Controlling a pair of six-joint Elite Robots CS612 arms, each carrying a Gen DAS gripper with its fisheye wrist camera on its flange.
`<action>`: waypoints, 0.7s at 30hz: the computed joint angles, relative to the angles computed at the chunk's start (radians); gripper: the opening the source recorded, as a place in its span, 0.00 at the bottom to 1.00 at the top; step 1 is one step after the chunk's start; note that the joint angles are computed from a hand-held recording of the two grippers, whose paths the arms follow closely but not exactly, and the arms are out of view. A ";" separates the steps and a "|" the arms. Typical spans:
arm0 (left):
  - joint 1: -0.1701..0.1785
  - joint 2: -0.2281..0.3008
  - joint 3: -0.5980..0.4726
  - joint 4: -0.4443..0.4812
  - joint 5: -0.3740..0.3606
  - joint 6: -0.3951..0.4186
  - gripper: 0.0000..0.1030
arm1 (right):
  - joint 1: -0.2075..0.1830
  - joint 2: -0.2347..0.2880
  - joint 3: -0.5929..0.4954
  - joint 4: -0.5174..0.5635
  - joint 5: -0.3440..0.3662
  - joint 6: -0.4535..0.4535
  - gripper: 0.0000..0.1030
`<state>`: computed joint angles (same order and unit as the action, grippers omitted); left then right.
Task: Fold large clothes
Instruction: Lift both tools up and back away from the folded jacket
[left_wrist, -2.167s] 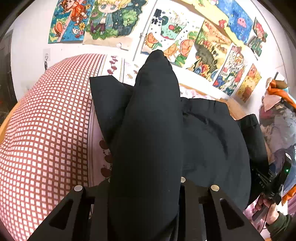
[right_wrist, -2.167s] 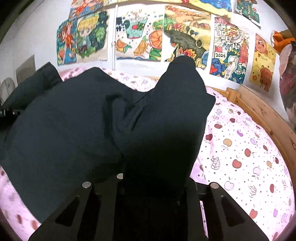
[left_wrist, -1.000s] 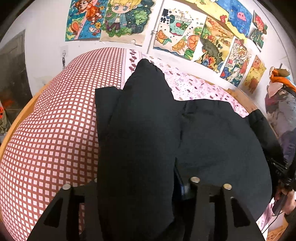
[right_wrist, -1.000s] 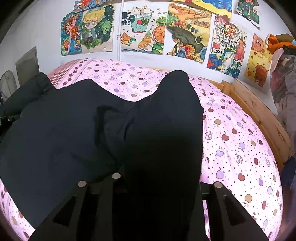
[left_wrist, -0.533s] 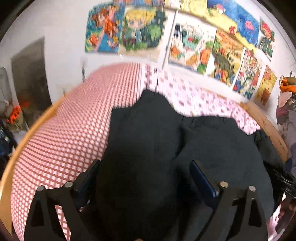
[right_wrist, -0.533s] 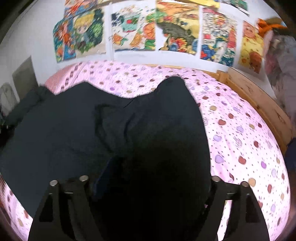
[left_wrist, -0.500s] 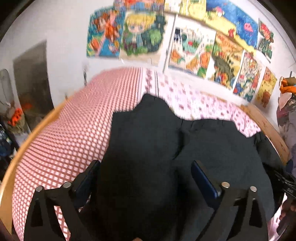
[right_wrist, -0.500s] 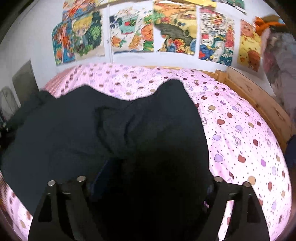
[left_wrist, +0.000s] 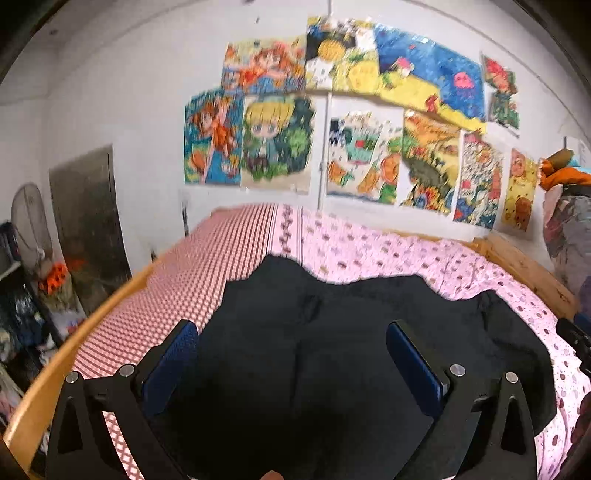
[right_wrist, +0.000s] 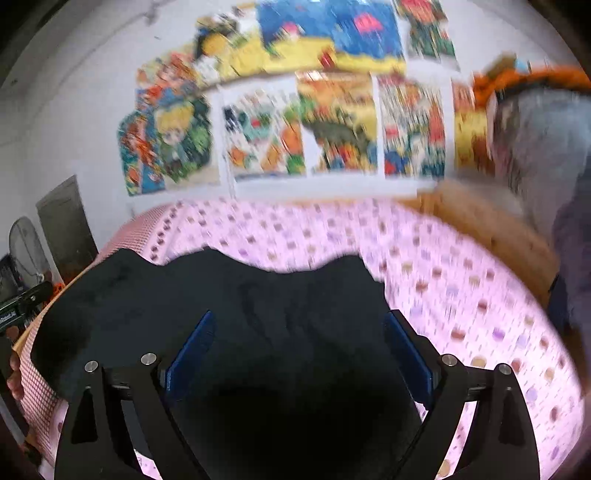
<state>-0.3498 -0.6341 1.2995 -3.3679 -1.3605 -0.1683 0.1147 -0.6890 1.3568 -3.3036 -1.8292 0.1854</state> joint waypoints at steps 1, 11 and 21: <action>-0.002 -0.009 0.016 -0.024 -0.001 0.007 1.00 | 0.006 -0.001 0.005 -0.031 -0.003 -0.026 0.87; -0.020 -0.081 0.157 -0.191 -0.016 0.068 1.00 | 0.045 -0.042 0.060 -0.132 0.029 -0.094 0.89; -0.005 -0.120 0.244 -0.178 -0.091 0.006 1.00 | 0.074 -0.074 0.117 -0.143 -0.004 -0.105 0.90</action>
